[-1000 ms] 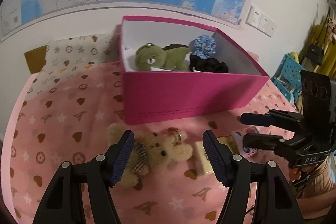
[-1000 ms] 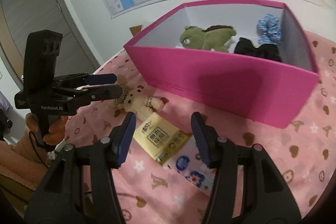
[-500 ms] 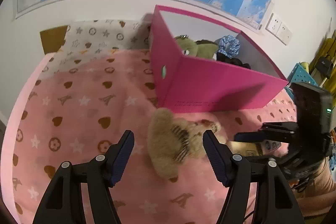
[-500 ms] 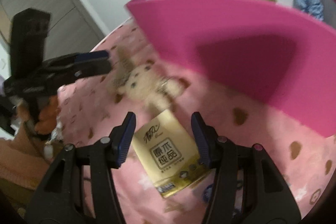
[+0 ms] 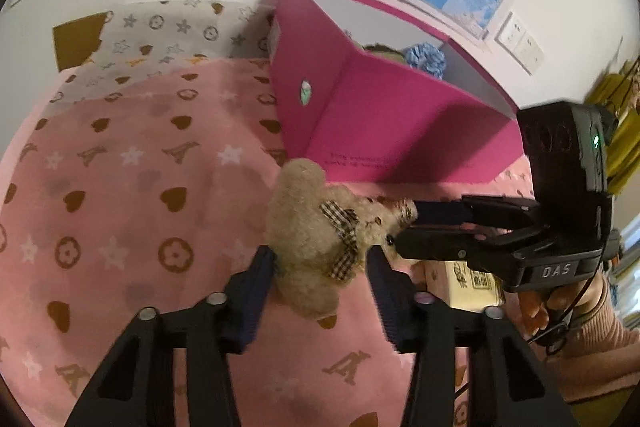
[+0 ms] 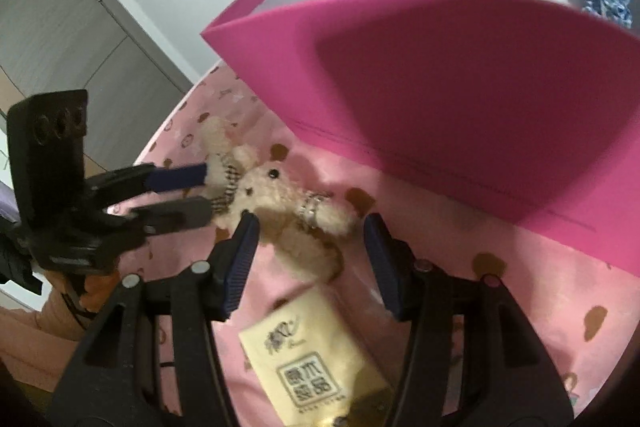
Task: Organize soft objects
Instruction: 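Grasp the teddy bear with the right tool and lift it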
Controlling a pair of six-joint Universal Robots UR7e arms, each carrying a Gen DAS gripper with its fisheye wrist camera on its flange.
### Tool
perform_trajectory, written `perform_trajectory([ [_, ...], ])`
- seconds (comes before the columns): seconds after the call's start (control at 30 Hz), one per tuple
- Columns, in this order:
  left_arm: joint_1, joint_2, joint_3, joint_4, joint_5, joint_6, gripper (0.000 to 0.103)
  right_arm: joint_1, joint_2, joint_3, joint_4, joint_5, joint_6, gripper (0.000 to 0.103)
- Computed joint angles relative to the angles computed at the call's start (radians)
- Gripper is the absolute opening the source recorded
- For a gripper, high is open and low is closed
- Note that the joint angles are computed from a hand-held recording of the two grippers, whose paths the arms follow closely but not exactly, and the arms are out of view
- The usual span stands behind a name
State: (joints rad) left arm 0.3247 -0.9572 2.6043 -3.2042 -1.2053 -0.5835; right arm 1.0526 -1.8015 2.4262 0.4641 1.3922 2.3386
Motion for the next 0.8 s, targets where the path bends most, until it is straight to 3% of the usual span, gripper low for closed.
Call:
perform_trajectory([
  [0.13, -0.008, 0.009, 0.003, -0.019, -0.012, 0.011, 0.046, 0.025, 0.008, 0.007, -0.016, 0.009, 0.002, 0.056],
  [0.23, -0.021, 0.020, 0.005, -0.040, -0.018, 0.019, 0.046, 0.052, 0.034, 0.010, -0.043, 0.002, 0.016, 0.043],
  [0.47, -0.012, 0.033, 0.004, -0.069, -0.027, 0.004, 0.046, 0.059, -0.036, 0.035, -0.060, -0.023, -0.012, 0.033],
  [0.53, -0.014, 0.033, 0.003, -0.078, -0.032, 0.000, 0.046, 0.033, -0.073, 0.049, -0.046, -0.046, -0.050, 0.028],
  [0.6, -0.025, 0.034, 0.004, -0.113, -0.047, 0.002, 0.046, 0.030, -0.112, 0.056, -0.026, -0.049, -0.073, 0.010],
  [0.73, -0.075, 0.044, -0.003, -0.159, -0.045, 0.032, 0.046, 0.017, -0.177, 0.065, 0.021, -0.060, -0.126, 0.010],
  [0.8, -0.086, 0.049, -0.018, -0.125, -0.014, 0.032, 0.046, 0.057, -0.189, 0.063, -0.006, -0.014, -0.105, 0.010],
])
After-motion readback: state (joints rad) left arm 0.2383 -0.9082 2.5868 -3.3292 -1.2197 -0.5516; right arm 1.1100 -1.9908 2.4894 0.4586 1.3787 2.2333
